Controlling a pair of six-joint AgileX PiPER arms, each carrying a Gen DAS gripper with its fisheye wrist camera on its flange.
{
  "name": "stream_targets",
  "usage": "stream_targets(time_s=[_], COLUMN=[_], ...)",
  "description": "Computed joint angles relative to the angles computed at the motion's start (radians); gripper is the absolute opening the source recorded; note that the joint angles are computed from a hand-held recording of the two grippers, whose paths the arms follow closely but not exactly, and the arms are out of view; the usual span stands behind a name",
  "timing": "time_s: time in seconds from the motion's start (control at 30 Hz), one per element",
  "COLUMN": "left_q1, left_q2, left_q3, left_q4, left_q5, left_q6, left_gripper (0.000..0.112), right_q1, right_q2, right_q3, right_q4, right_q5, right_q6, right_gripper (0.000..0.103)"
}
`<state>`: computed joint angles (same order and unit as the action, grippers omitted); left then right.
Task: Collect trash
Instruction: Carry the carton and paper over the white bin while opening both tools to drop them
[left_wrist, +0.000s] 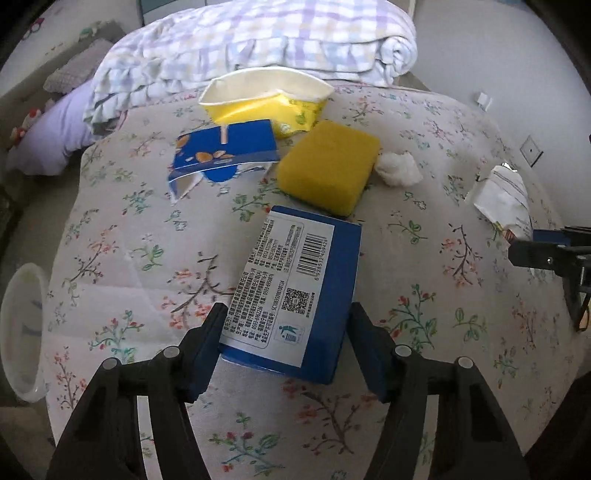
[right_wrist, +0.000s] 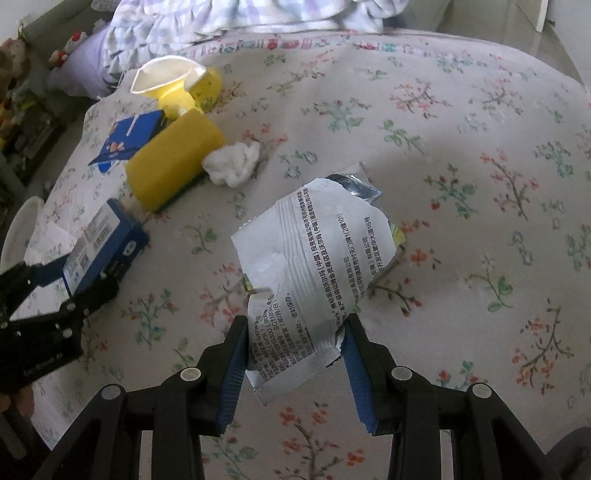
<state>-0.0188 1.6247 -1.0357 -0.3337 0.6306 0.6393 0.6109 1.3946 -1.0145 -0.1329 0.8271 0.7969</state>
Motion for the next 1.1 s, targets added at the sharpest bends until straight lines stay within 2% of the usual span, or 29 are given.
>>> stream_targets(time_s=[0.3, 0.57, 0.9, 1.1], left_q1=[0.160, 0.388, 0.586, 0.689], left_q2=[-0.002, 0.028, 0.151, 0.265], left_q3=[-0.106, -0.253, -0.438, -0.564], left_q4=[0.001, -0.031, -0.066, -0.110], left_q5=[0.108, 0.213, 0.294, 0.344], left_q6=[0.065, 0.185, 0.225, 0.202], left_gripper=[0.067, 0.067, 0.067, 0.067], right_q1=[0.087, 0.160, 0.233, 0.254], right_q2=[0.174, 0.374, 0.646, 0.819], right_q3=[-0.249, -0.524, -0.942, -1.220], right_q4=[-0.017, -0.009, 0.018, 0.030], right_q5=[0.040, 0.096, 0.226, 0.338], right_q6=[0.000, -0.016, -0.060, -0.090], right_gripper=[0.044, 0.044, 0.044, 0.044])
